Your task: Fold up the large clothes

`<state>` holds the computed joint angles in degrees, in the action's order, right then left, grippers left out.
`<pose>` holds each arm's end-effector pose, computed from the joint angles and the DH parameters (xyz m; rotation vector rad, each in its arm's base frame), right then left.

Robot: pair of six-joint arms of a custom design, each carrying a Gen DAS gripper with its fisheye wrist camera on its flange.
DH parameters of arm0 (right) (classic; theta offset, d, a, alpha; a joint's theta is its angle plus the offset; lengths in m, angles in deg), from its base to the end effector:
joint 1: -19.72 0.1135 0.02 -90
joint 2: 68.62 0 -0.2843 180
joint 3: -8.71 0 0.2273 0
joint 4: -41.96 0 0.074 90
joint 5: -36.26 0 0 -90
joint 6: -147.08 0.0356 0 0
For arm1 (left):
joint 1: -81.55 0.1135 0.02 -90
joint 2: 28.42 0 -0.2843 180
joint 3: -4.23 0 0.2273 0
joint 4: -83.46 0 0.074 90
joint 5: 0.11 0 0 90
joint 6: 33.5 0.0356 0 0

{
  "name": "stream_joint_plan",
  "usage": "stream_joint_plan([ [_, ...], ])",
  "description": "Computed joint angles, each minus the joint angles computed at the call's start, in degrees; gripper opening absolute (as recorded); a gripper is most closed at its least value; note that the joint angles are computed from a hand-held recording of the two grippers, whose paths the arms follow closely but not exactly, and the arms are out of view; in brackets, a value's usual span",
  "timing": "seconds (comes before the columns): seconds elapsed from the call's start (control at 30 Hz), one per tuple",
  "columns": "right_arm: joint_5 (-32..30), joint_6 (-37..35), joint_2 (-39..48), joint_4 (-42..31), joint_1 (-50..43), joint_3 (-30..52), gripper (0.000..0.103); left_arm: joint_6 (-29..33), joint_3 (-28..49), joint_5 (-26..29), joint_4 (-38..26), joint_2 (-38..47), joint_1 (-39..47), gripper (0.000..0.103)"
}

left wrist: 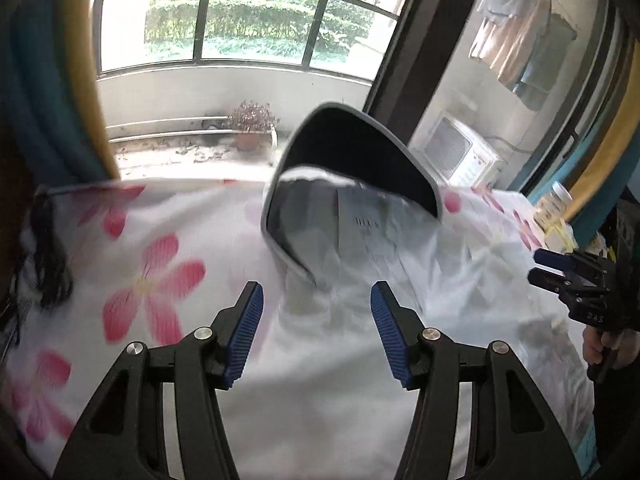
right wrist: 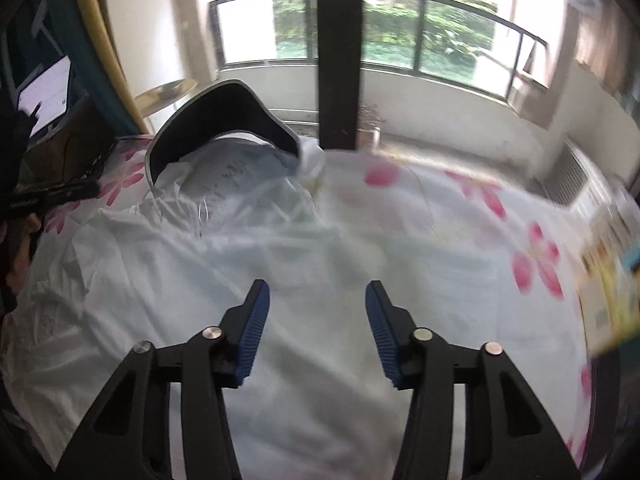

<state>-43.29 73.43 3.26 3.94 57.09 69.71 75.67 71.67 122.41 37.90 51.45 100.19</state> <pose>0.1839 0.1323 0.2587 -0.3591 2.3895 0.2120 0.2403 0.0608 0.2562 0.2123 2.4037 -0.4400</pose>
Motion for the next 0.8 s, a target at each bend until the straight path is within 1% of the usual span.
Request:
stream_joint_plan([
  [0.1, -1.7, -4.7, 7.6, 3.8, -2.1, 5.4, 0.04, -3.3, 1.8, -1.3, 4.7, 5.2, -1.8, 0.059],
  [0.13, -2.3, -5.8, 10.6, 4.9, -2.8, 7.8, 0.036, -4.1, 2.3, -1.6, 5.6, 6.8, -2.2, 0.059],
  [0.17, -2.9, -6.3, 12.8, 5.6, -3.4, 9.5, 0.035, -4.9, 3.0, -1.8, 6.4, 8.4, -2.4, 0.059],
  [0.27, -3.4, -7.5, 20.2, 6.5, -4.1, 16.0, 0.035, -6.0, 3.8, -1.8, 8.0, 11.4, -2.2, 0.059],
  [0.37, -2.6, -9.8, 25.4, 7.2, -3.6, 20.9, 0.035, -6.3, 4.3, -2.1, 8.9, 13.4, -2.1, 0.059],
  [0.5, -2.0, -11.8, 33.0, 7.2, -3.9, 28.2, 0.035, -6.0, 4.3, -3.0, 9.1, 14.4, -2.3, 0.059],
  [0.6, -3.4, -12.6, 37.9, 6.6, -4.5, 33.1, 0.035, -5.6, 4.4, -3.9, 9.5, 14.9, -2.3, 0.059],
  [0.63, -4.1, -13.1, 38.8, 7.3, -4.7, 33.6, 0.025, -5.4, 4.7, -4.1, 9.4, 15.3, -2.0, 0.059],
  [0.67, -4.2, -13.9, 39.7, 7.7, -4.7, 34.2, 0.004, -5.4, 4.5, -4.2, 9.5, 15.2, -1.7, 0.059],
  [0.73, -3.1, -15.5, 39.3, 9.7, -4.7, 32.8, 0.002, -5.1, 4.4, -4.0, 9.1, 14.9, -1.0, 0.059],
  [0.8, -0.3, -17.8, 36.9, 11.2, -4.2, 29.6, 0.002, -4.4, 4.2, -3.3, 8.5, 14.0, -0.1, 0.059],
])
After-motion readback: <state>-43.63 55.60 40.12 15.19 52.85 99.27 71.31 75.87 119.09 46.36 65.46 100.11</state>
